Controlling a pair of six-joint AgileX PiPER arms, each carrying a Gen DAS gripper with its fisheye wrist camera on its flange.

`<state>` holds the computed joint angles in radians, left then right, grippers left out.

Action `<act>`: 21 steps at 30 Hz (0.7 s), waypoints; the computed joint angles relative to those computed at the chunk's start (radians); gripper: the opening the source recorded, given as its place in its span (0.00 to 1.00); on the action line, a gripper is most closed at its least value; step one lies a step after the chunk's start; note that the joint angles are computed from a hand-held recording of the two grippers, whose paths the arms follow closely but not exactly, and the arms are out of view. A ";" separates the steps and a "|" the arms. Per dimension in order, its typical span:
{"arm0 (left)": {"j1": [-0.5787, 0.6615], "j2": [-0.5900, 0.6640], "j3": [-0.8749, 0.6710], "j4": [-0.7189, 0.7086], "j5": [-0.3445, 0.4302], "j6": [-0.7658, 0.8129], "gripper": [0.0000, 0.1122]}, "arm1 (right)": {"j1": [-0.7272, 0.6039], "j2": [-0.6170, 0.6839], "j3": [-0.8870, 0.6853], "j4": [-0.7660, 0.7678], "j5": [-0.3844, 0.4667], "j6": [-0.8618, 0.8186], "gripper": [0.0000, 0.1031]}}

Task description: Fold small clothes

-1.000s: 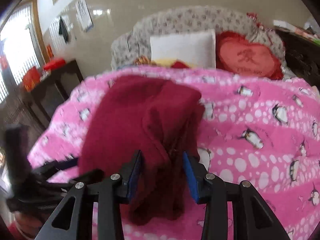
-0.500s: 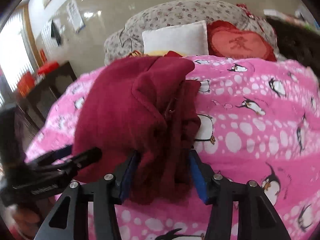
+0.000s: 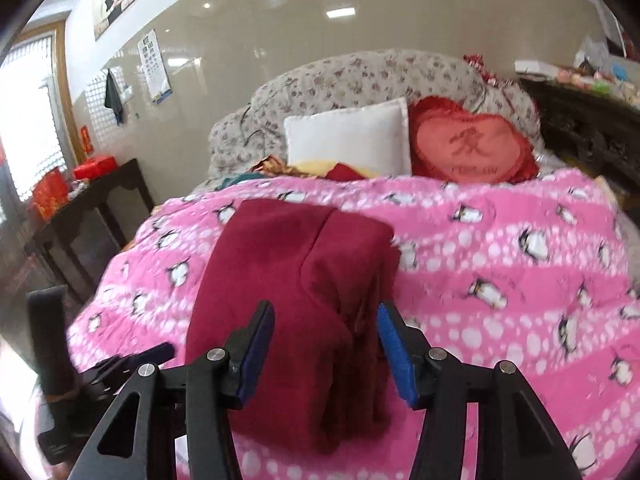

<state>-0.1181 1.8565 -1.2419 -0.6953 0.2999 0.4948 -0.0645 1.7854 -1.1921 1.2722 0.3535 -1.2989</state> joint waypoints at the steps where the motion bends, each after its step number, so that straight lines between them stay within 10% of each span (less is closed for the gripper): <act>1: 0.003 0.005 -0.017 0.040 0.010 -0.042 0.75 | 0.017 0.029 -0.039 -0.078 -0.026 0.086 0.50; 4: 0.027 0.034 -0.085 0.063 0.064 -0.079 0.75 | 0.015 0.119 -0.133 -0.207 -0.012 0.246 0.50; 7: 0.079 0.083 -0.145 -0.172 0.171 0.121 0.75 | -0.073 0.229 -0.242 -0.059 0.202 0.200 0.54; 9: 0.117 0.147 -0.219 -0.285 0.293 0.220 0.75 | -0.101 0.305 -0.325 -0.089 0.271 0.261 0.80; 15: 0.160 0.361 -0.491 -0.299 0.540 0.119 0.91 | -0.154 0.470 -0.482 -0.005 0.464 0.245 0.95; 18: 0.159 0.365 -0.488 -0.346 0.526 0.154 0.91 | -0.129 0.477 -0.493 -0.014 0.449 0.204 0.90; 21: 0.139 0.332 -0.460 -0.319 0.496 0.197 0.73 | -0.091 0.391 -0.385 0.028 0.360 0.118 0.61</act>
<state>0.0204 2.1885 -1.7017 -1.0140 0.7964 0.6917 -0.1557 2.1766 -1.5767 1.3001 0.7130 -1.1809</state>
